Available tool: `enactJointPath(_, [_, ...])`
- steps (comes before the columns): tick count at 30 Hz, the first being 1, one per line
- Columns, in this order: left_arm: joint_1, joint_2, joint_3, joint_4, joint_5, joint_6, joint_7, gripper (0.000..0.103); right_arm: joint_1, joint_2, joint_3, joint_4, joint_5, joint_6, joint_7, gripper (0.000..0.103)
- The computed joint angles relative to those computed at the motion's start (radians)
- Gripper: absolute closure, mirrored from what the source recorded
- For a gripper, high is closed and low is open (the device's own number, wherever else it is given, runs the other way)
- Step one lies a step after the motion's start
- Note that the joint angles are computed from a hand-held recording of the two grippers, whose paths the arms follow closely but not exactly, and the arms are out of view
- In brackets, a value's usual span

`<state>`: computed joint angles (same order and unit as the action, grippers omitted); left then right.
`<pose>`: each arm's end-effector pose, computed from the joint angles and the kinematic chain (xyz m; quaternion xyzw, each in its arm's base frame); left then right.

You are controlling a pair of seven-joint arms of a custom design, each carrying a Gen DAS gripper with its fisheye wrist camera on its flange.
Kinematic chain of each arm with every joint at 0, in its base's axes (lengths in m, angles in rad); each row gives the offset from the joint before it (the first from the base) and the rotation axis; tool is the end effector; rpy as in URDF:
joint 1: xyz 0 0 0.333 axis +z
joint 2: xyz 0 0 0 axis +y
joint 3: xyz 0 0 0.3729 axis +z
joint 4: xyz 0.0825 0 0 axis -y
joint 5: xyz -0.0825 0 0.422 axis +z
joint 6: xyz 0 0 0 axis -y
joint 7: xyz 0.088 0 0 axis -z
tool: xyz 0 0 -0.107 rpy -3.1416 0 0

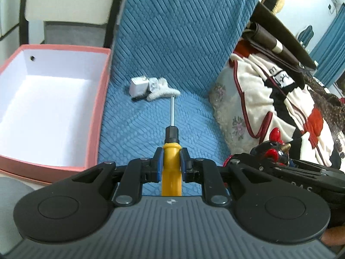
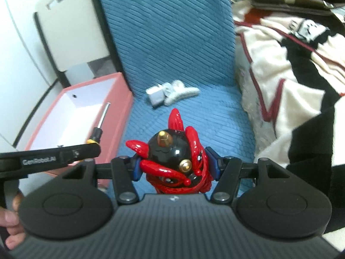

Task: Organize rigid objects
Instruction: 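Carry the screwdriver with the left gripper while the right gripper carries the figurine over the box, then open both grippers to drop the screwdriver and figurine into the box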

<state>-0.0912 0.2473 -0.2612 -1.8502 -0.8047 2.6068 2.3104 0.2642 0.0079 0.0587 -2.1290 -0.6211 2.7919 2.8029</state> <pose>0.6691 -0.2140 0.4818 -0.4856 0.7865 -0.3812 0.0182 0.5759 0.2209 0.5100 -0.5180 0.7754 -0.1937 0.3048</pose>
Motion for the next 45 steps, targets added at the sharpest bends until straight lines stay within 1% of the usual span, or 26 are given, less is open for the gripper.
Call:
enactJointPath(3, [0.016, -0.017, 0.010, -0.003, -0.011, 0.001, 0.004, 0.084, 0.009, 0.009, 0.007, 0.024, 0.007, 0.015, -0.022, 0.042])
enactJointPath(8, [0.046, -0.039, 0.034, -0.003, -0.030, 0.015, 0.015, 0.084, 0.037, 0.053, 0.018, 0.089, 0.039, 0.047, -0.098, 0.042])
enactJointPath(10, [0.059, -0.048, 0.050, -0.005, -0.019, 0.016, 0.009, 0.084, 0.052, 0.080, 0.023, 0.122, 0.064, 0.059, -0.129, 0.042])
enactJointPath(14, [0.090, -0.061, 0.079, -0.005, 0.007, 0.015, -0.006, 0.084, 0.084, 0.143, 0.028, 0.191, 0.119, 0.112, -0.199, 0.042])
enactJointPath(18, [0.122, -0.056, 0.105, 0.010, 0.031, 0.025, -0.044, 0.084, 0.089, 0.218, 0.066, 0.281, 0.245, 0.131, -0.371, 0.042])
enactJointPath(20, [0.137, -0.045, 0.111, 0.024, 0.039, 0.029, -0.064, 0.084, 0.084, 0.259, 0.090, 0.335, 0.309, 0.123, -0.467, 0.042])
enactJointPath(21, [0.144, -0.035, 0.115, 0.034, 0.048, 0.032, -0.079, 0.084, 0.090, 0.279, 0.091, 0.362, 0.328, 0.117, -0.496, 0.042])
enactJointPath(23, [0.157, -0.004, 0.124, 0.070, 0.079, 0.028, -0.121, 0.084, 0.100, 0.325, 0.092, 0.424, 0.362, 0.096, -0.548, 0.042])
enactJointPath(27, [0.179, 0.062, 0.124, 0.144, 0.138, 0.008, -0.178, 0.084, 0.120, 0.406, 0.075, 0.527, 0.405, 0.053, -0.594, 0.042])
enactJointPath(30, [0.193, 0.120, 0.117, 0.218, 0.183, -0.030, -0.208, 0.084, 0.121, 0.473, 0.079, 0.616, 0.447, -0.002, -0.628, 0.042])
enactJointPath(32, [0.190, 0.167, 0.115, 0.274, 0.223, -0.058, -0.241, 0.084, 0.135, 0.520, 0.068, 0.687, 0.459, -0.061, -0.633, 0.042])
enactJointPath(35, [0.191, 0.253, 0.105, 0.378, 0.266, -0.112, -0.277, 0.084, 0.150, 0.583, 0.054, 0.771, 0.471, -0.110, -0.639, 0.042])
enactJointPath(37, [0.193, 0.323, 0.102, 0.470, 0.304, -0.167, -0.294, 0.084, 0.157, 0.630, 0.048, 0.833, 0.479, -0.136, -0.644, 0.042])
enactJointPath(38, [0.192, 0.344, 0.101, 0.494, 0.320, -0.179, -0.300, 0.084, 0.161, 0.651, 0.043, 0.862, 0.483, -0.151, -0.640, 0.042])
enactJointPath(40, [0.190, 0.407, 0.099, 0.572, 0.354, -0.226, -0.316, 0.084, 0.172, 0.703, 0.029, 0.937, 0.487, -0.196, -0.627, 0.042])
enactJointPath(45, [0.190, 0.527, 0.087, 0.713, 0.400, -0.315, -0.352, 0.084, 0.178, 0.800, 0.023, 1.078, 0.507, -0.293, -0.634, 0.042])
